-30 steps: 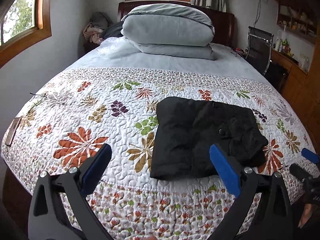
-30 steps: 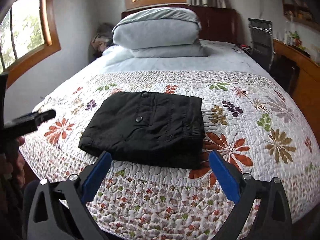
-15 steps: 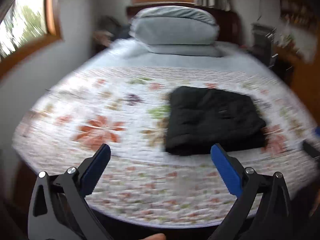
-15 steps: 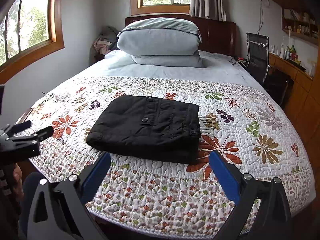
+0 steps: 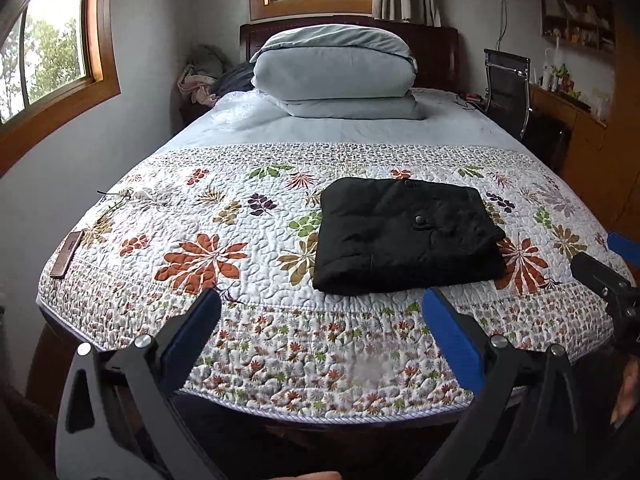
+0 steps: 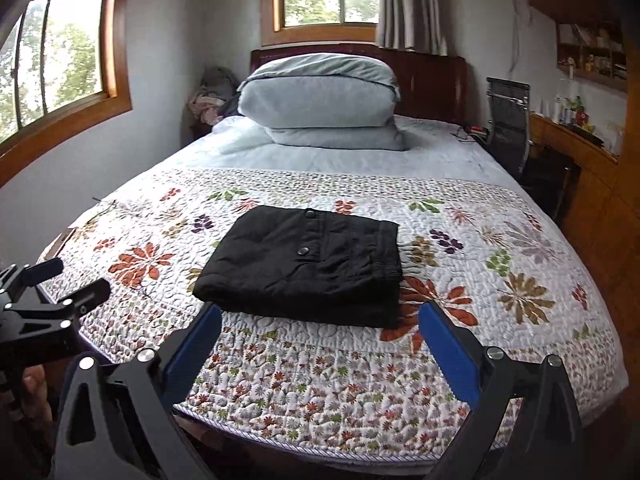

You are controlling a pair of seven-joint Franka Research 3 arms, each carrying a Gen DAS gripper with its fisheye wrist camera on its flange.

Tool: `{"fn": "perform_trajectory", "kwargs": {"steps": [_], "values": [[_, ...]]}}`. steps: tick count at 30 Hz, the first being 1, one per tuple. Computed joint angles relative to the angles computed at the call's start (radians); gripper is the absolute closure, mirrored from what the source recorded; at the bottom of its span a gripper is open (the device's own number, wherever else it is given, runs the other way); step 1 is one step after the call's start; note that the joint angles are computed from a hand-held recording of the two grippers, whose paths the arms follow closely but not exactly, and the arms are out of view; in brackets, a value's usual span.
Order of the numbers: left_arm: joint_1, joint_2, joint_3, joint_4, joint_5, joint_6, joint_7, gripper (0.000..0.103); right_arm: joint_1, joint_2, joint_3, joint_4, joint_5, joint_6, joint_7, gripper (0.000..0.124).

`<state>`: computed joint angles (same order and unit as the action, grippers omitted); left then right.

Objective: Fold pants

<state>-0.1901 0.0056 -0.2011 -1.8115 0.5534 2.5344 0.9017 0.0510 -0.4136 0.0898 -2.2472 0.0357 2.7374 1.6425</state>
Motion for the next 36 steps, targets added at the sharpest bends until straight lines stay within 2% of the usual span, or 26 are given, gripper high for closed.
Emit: {"fn": "perform_trajectory", "kwargs": {"steps": [2,6,9,11,15,24,36], "values": [[-0.003,-0.011,-0.002,-0.007,0.001,0.001,0.001,0.003,-0.028,-0.010,0.020,-0.001,-0.028,-0.022,0.038,0.025],[0.002,-0.030,0.001,-0.039,-0.072,0.053,0.042,0.003,-0.069,-0.030,0.042,-0.006,-0.086,-0.051,0.106,0.025],[0.007,-0.046,0.005,-0.069,-0.148,0.093,0.091,0.003,-0.055,-0.043,0.020,-0.013,-0.075,-0.063,0.109,0.025],[0.009,-0.051,0.002,-0.077,-0.147,0.086,0.085,0.003,-0.058,-0.054,0.022,-0.018,-0.086,-0.064,0.112,0.025],[0.007,-0.045,-0.010,-0.062,-0.085,0.017,0.053,0.003,-0.040,-0.074,0.014,-0.028,-0.068,-0.061,0.097,0.025],[0.007,-0.058,-0.010,-0.078,-0.073,0.022,0.038,0.003,-0.036,-0.078,0.036,-0.013,-0.074,-0.077,0.099,0.025],[0.000,-0.061,-0.013,-0.098,-0.067,0.019,0.034,0.003,-0.005,-0.091,0.027,-0.043,-0.045,-0.074,0.084,0.025]]}}
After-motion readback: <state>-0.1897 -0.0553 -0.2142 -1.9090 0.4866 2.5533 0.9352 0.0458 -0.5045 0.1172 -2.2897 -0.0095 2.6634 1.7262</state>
